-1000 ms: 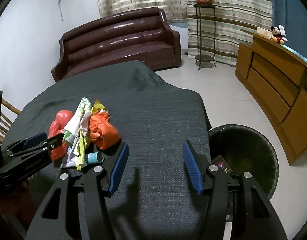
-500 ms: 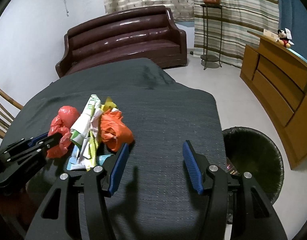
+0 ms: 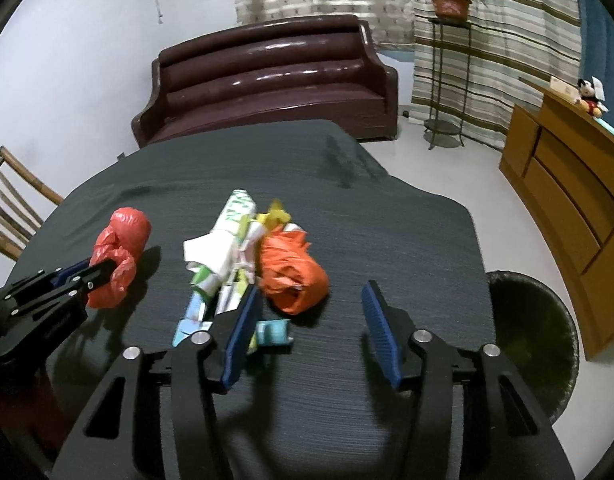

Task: Collect trash
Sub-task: 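Grasp the white-and-green wrapper bundle with the right gripper while the left holds the bag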

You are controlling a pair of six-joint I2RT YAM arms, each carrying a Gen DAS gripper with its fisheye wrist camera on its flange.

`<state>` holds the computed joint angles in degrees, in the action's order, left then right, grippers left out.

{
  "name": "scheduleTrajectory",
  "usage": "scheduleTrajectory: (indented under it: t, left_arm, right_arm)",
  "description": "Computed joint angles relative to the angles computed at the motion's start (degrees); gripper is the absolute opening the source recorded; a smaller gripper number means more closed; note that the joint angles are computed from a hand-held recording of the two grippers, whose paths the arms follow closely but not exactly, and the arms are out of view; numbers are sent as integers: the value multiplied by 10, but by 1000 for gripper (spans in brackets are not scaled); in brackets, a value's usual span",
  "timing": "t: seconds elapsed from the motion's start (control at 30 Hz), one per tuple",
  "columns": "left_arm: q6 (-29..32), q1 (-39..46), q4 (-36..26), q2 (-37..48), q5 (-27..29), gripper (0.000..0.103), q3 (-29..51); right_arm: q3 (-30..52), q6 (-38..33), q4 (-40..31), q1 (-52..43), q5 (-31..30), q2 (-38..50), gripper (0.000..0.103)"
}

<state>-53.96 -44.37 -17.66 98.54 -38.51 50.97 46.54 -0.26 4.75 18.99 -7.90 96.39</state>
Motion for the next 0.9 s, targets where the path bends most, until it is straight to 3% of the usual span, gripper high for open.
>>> scheduleTrajectory:
  t: [0.43, 0.6, 0.9]
  left_arm:
    - [-8, 23, 11, -37, 0, 18, -52]
    - [-8, 25, 20, -39, 4, 18, -58]
    - [-3, 27, 41, -43, 10, 18, -73]
  right_arm:
    - [24, -1, -20, 49, 14, 23, 37]
    - [33, -2, -25, 62, 23, 39, 27]
    - [23, -5, -15, 69, 34, 35, 24]
